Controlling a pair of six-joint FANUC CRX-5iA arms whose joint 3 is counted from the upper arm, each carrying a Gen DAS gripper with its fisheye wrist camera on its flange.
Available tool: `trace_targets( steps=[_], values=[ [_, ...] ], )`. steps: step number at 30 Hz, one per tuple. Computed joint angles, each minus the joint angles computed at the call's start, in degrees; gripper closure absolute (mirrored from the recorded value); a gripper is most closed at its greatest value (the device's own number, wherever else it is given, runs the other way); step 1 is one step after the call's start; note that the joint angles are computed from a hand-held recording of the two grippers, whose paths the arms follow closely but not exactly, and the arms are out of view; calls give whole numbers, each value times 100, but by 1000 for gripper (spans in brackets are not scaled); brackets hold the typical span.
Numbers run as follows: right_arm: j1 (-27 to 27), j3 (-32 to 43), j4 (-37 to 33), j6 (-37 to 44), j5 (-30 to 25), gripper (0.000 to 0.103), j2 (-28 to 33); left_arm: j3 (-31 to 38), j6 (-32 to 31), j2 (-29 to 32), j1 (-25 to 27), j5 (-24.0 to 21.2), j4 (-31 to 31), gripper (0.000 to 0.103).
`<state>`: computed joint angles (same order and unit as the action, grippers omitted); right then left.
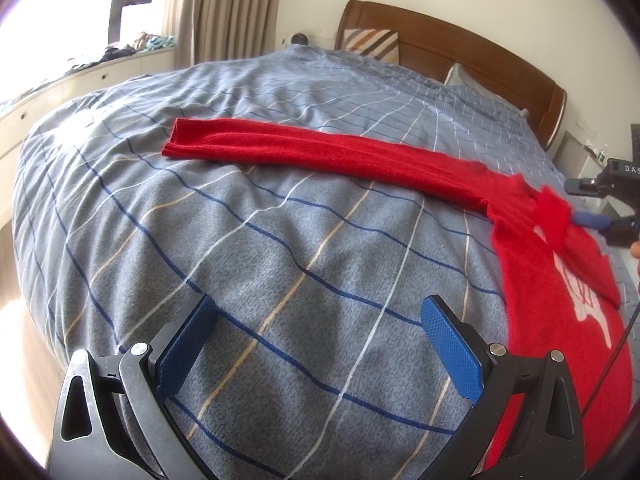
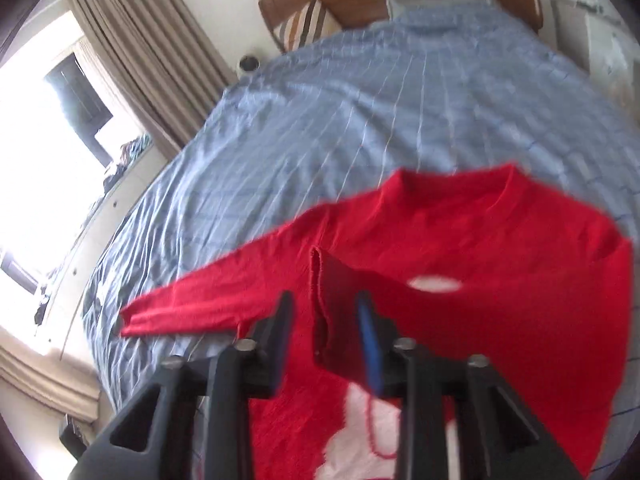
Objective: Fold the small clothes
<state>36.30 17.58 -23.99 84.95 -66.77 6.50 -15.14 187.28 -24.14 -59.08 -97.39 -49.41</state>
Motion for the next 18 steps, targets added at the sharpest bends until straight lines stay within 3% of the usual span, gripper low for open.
trace_targets(
  steps=[2, 6, 9, 14, 18],
  values=[
    [-173, -283, -787, 240, -104, 42, -47, 4, 12, 3, -23, -10, 4, 1],
    [-627, -1108, -1882, 1228, -14, 40, -795, 3, 45, -7, -34, -13, 16, 1],
    [-1167, -1642, -2033, 1918, -89, 30, -1471, -1, 98, -35, -49, 12, 26, 1],
    [-1302, -2927, 70, 1973, 1021, 26, -2760, -7, 94, -90, -92, 138, 7, 1],
    [-1744, -3675, 1284, 1635, 1601, 26, -3150, 83, -101, 75, -29, 148, 33, 1]
  ],
)
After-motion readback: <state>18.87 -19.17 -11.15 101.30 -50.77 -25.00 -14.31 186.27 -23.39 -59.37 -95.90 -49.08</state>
